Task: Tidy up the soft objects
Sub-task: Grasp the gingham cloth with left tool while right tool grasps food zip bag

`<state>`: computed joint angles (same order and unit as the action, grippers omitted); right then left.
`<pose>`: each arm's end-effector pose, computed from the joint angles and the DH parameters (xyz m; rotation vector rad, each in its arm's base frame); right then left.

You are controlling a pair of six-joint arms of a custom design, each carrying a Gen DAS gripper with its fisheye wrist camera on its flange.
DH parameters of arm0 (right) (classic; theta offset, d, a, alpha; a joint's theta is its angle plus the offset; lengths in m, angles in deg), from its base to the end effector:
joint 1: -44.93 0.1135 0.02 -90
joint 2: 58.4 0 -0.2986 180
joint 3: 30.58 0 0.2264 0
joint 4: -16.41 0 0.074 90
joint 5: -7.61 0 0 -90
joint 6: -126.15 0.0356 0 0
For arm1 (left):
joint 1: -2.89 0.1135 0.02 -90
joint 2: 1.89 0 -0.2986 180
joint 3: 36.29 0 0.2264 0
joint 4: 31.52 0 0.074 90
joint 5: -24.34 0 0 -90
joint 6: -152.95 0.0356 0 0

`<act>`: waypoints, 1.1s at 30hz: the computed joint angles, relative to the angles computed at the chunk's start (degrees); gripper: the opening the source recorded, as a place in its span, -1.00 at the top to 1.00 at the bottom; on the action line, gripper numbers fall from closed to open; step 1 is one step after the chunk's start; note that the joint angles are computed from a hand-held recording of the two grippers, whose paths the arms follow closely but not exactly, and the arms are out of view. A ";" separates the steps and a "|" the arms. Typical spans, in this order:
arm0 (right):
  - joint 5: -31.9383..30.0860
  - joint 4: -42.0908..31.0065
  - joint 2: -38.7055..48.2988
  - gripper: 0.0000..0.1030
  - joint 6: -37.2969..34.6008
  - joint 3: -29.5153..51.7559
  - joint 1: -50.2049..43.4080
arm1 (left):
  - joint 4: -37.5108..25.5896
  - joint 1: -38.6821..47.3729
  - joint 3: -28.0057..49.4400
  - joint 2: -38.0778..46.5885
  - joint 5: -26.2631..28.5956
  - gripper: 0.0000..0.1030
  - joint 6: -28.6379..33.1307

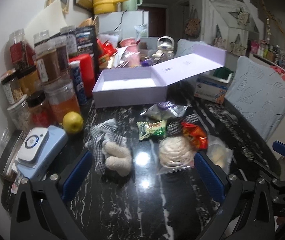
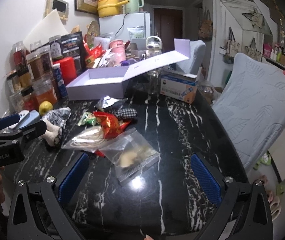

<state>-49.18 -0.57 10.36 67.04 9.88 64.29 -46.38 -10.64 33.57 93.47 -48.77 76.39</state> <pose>0.1802 0.0427 0.2107 0.4893 2.1607 -0.2096 0.3229 -0.0883 0.2433 0.6765 2.1571 -0.3357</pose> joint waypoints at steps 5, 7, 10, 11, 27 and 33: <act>-6.30 6.57 2.90 -1.00 -2.22 -2.08 -4.35 | -0.43 0.50 1.87 3.77 -2.31 -1.00 0.77; -8.37 8.57 4.50 -1.00 -3.20 -2.50 -5.79 | -1.04 1.19 2.70 4.98 -2.44 -1.00 1.48; -10.88 11.30 7.52 -1.00 -4.62 -2.58 -7.35 | -2.21 2.38 4.24 6.86 -2.24 -1.00 1.80; -11.93 12.18 8.37 -1.00 -5.03 -2.60 -8.00 | -2.73 2.80 4.87 7.44 -1.83 -1.00 1.80; -20.95 18.99 17.29 -1.00 -11.37 0.88 -15.66 | -11.72 2.28 22.68 22.52 -3.35 -1.00 -3.18; -25.46 18.95 21.35 -1.00 -11.02 2.60 -19.95 | -13.58 1.92 27.22 26.18 -4.04 -0.70 -3.84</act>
<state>-74.64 18.38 31.70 56.03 12.48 44.35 -59.95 -8.73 60.78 119.65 -52.81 72.55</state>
